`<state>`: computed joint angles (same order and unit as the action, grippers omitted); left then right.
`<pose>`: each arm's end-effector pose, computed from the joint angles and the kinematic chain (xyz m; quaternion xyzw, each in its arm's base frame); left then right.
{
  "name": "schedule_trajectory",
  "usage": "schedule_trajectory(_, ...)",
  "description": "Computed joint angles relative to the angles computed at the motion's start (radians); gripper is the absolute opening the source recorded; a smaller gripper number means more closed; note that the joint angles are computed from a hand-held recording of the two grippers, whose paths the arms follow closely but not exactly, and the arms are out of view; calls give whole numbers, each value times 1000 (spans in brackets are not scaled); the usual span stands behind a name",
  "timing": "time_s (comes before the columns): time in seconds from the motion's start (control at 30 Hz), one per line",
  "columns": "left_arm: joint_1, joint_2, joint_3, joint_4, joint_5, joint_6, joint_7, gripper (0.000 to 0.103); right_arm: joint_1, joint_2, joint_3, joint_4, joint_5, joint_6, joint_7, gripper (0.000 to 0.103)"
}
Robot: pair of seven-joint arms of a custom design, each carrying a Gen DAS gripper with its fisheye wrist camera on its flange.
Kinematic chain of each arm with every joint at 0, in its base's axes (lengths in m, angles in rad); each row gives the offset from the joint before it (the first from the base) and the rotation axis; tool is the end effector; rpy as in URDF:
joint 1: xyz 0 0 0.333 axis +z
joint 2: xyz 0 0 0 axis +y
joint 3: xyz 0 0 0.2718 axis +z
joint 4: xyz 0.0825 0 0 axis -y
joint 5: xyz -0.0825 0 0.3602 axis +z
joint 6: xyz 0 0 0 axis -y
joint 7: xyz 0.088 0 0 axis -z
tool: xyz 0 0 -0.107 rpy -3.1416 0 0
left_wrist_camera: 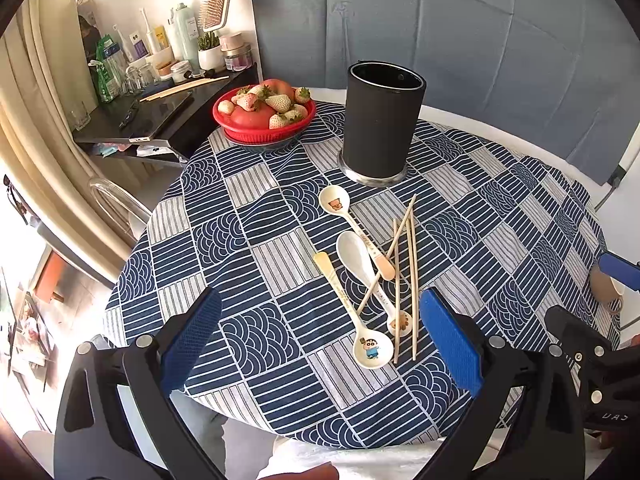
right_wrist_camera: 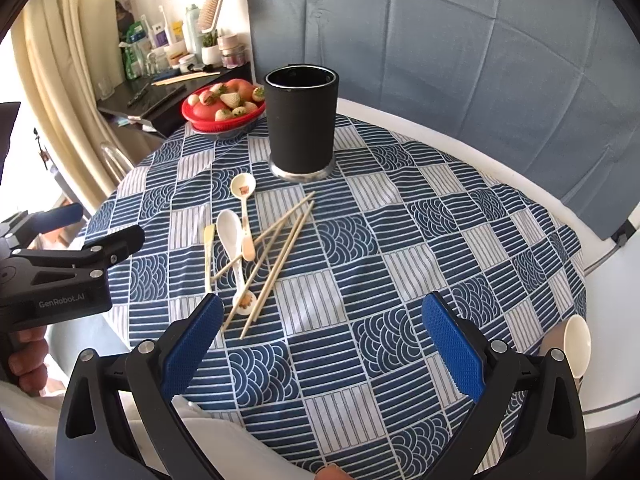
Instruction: Organize utensils
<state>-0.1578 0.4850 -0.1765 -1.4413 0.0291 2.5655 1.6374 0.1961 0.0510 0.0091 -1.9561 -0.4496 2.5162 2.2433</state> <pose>0.6685 -0.2070 0.4577 -0.5345 0.7828 -0.2672 0.1733 0.5731 0.1231 0.4715 -0.6155 0.7290 -0.2448 0.1726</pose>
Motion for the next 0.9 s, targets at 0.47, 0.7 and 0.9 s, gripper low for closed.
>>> schedule_trajectory(0.47,22,31,8,59,-9,-48,3,97,6,12,0,33,9,-50,6,95)
schedule_trajectory(0.7,30,70,5,129,-12,-125,54,97,18,37,4,62,19,-77,-3,95)
schedule_trajectory(0.9,40,87,-3,147,-14,-133,137,97,34,77,5,107,44,-92,-20,95)
